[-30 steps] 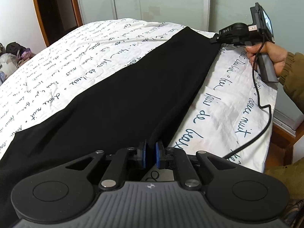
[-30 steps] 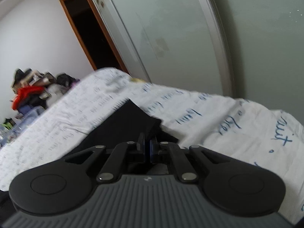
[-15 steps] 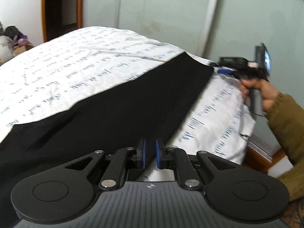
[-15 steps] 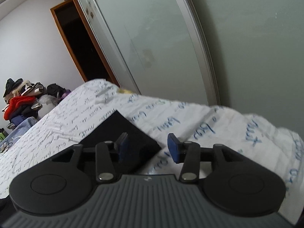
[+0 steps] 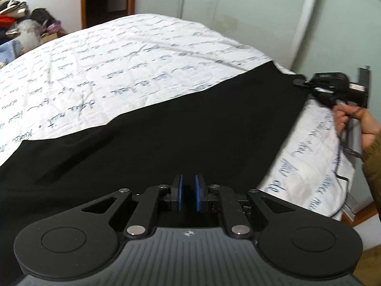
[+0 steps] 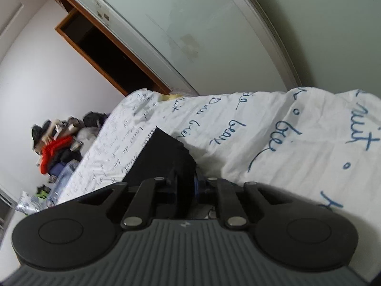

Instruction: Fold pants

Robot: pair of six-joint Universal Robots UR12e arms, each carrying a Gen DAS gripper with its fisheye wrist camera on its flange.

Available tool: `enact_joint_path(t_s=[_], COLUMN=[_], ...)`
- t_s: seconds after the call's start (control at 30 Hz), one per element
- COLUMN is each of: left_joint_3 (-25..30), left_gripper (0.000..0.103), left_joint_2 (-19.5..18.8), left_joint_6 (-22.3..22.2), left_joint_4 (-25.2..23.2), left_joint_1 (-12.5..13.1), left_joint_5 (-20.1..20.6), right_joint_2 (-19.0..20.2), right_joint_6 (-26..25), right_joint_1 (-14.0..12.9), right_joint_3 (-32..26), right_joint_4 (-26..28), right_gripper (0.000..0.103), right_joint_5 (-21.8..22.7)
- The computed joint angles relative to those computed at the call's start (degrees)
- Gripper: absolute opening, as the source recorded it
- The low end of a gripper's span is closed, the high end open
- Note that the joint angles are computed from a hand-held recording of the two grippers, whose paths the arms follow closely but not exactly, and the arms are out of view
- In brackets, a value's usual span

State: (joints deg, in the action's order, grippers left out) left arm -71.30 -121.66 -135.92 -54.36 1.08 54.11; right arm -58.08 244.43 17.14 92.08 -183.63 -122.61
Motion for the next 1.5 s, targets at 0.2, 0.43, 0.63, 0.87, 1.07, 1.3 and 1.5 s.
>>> enact_joint_path(t_s=[0.2, 0.43, 0.63, 0.87, 1.07, 1.3, 1.5], left_joint_3=[2.92, 12.42, 17.81, 17.73, 11.21, 7.15, 4.19], left_gripper=[0.010, 0.010, 0.010, 0.010, 0.010, 0.010, 0.010], left_joint_2=[-2.40, -8.11, -11.61, -12.69, -8.40, -5.04, -2.84], left_joint_6=[-3.39, -11.49, -14.29, -18.25, -16.62, -12.71, -8.42], left_joint_4=[3.84, -0.14, -2.33, 5.86, 12.23, 6.03, 5.45], left_joint_1=[-0.59, -0.47, -0.04, -0.82, -0.31, -0.30, -0.77], left_joint_5=[3.13, 8.48, 8.19, 13.25, 11.70, 2.68, 1.81], right_joint_2=[1.02, -0.03, 2.75, 6.02, 5.11, -1.64, -1.16], right_joint_6=[-4.67, -1.97, -23.66, -33.36, -29.36, -7.82, -1.21], right_joint_1=[0.58, 0.35, 2.85, -0.97, 0.63, 0.49, 0.22], right_joint_3=[-0.95, -0.84, -8.53, -17.73, -15.01, -2.23, 0.49], right_joint_4=[-4.05, 3.53, 7.26, 22.87, 14.72, 8.23, 3.51], right_gripper=[0.011, 0.027, 0.038, 0.035, 0.057, 0.057, 0.055], right_joint_5=[-2.54, -2.64, -15.29, 3.82, -8.42, -3.47, 1.65])
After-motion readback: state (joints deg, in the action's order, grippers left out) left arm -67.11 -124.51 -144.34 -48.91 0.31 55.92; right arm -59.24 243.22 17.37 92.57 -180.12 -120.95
